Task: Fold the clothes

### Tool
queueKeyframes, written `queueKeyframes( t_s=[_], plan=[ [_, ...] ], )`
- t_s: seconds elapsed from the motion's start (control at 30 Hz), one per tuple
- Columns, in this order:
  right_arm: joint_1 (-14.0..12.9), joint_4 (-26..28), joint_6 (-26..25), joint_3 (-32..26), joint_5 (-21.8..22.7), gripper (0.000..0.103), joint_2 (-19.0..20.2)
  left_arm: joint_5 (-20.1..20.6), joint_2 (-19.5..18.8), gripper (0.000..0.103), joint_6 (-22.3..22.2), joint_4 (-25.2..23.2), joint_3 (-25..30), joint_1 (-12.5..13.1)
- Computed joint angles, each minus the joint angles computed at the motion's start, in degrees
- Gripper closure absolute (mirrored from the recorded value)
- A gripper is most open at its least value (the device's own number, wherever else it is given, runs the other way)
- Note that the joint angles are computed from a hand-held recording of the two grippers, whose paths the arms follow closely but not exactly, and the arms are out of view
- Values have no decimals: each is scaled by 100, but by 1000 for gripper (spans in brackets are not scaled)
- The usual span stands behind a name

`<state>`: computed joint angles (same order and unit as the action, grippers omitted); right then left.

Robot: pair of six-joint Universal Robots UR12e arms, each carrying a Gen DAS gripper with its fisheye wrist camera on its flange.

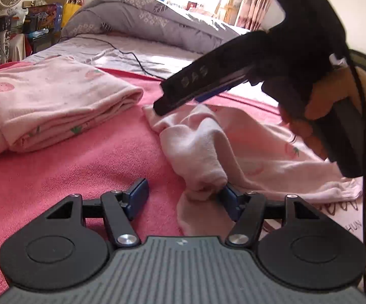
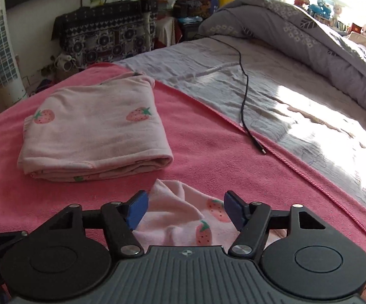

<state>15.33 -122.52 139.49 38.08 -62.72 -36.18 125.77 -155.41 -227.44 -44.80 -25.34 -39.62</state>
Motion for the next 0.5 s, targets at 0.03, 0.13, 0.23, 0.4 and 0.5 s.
queueKeyframes(
  t_s=[0.03, 0.13, 0.23, 0.4, 0.5],
  plan=[
    [74, 230, -51, -81, -164, 49, 29, 34, 34, 37, -5, 120, -79, -9],
    [196, 216, -81, -12, -557, 52, 44, 101, 23, 43, -13, 142, -89, -22],
    [211, -387, 264, 309, -581, 80, -56, 105, 103, 57, -80, 427, -316, -22],
    [130, -1166, 1121, 340, -337, 90, -9, -94, 332, 87, -249, 1132, -880, -10],
    [74, -1292, 1568, 12, -116, 90, 163, -45, 425, 96, -531, 1178, -1067, -7]
  ],
)
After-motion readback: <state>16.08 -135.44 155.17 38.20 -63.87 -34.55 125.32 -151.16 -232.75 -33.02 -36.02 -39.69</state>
